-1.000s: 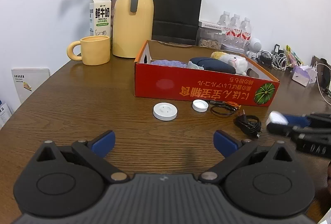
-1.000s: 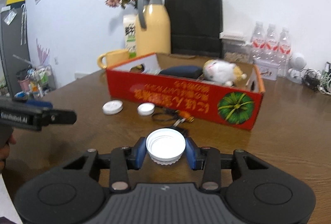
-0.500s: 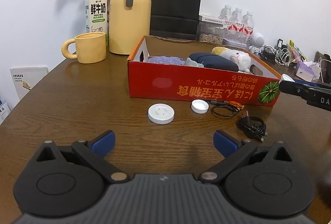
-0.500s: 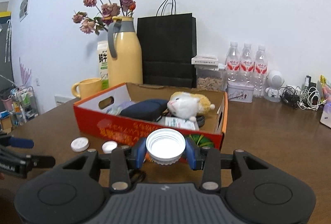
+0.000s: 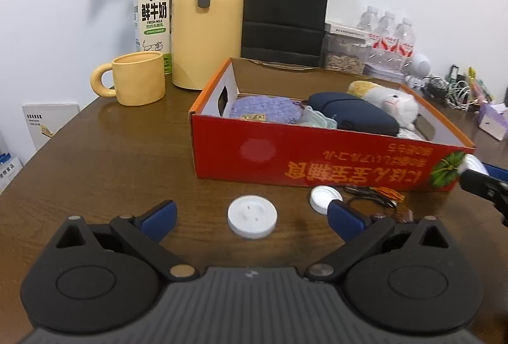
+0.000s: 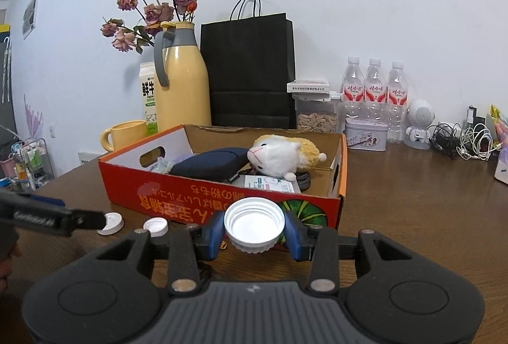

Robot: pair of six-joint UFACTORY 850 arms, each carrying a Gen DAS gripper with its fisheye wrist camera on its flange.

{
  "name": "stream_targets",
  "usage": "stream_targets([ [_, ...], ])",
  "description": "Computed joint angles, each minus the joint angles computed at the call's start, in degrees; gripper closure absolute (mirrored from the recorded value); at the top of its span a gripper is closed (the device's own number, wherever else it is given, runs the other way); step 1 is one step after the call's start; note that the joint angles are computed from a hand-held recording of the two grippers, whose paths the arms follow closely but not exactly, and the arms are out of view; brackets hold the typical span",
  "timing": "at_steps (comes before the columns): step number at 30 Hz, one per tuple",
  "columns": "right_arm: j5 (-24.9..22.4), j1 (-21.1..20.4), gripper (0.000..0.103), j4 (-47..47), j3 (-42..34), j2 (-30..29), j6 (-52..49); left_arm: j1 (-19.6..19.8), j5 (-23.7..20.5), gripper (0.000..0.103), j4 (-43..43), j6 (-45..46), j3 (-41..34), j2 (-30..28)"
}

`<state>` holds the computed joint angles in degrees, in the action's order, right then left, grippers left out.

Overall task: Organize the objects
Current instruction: 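Grasp the white round button-like cap with the left gripper while the right gripper holds its cap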

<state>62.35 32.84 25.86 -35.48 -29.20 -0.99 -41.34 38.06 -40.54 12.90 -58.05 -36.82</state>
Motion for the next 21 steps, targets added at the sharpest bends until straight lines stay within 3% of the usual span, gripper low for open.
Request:
stream_targets([
  [1,0.31,0.21,0.064,0.28,0.01,-0.09,-0.36,0.04,-0.13,0.000,-0.56,0.69,-0.54,-0.38],
  [6,1.19,0.53,0.064,0.48,0.12,-0.34,-0.82,-0.02,-2.06,0.019,-3.03,3.80,-3.46,-2.39],
  [8,1.10,0.62,0.064,0.43,-0.01,-0.47,-1.00,-0.03,-3.25,0.033,-3.65,4.66,-4.51,-3.14],
  [12,0.83,0.73,0.064,0.17,-0.09,-0.61,-1.33,-0.16,-3.70,0.051,-4.75,5.14,-5.69,-4.27],
  [13,0.86,0.75,0.064,0.10,-0.07,-0.61,-1.36,-0.25,-3.27,0.063,-5.15,5.40,-5.65,-4.34],
  [21,0.88,0.96,0.064,-0.04,-0.21,-0.93,-1.87,-0.23,-1.51,0.063,-1.69,1.19,-4.44,-4.03],
])
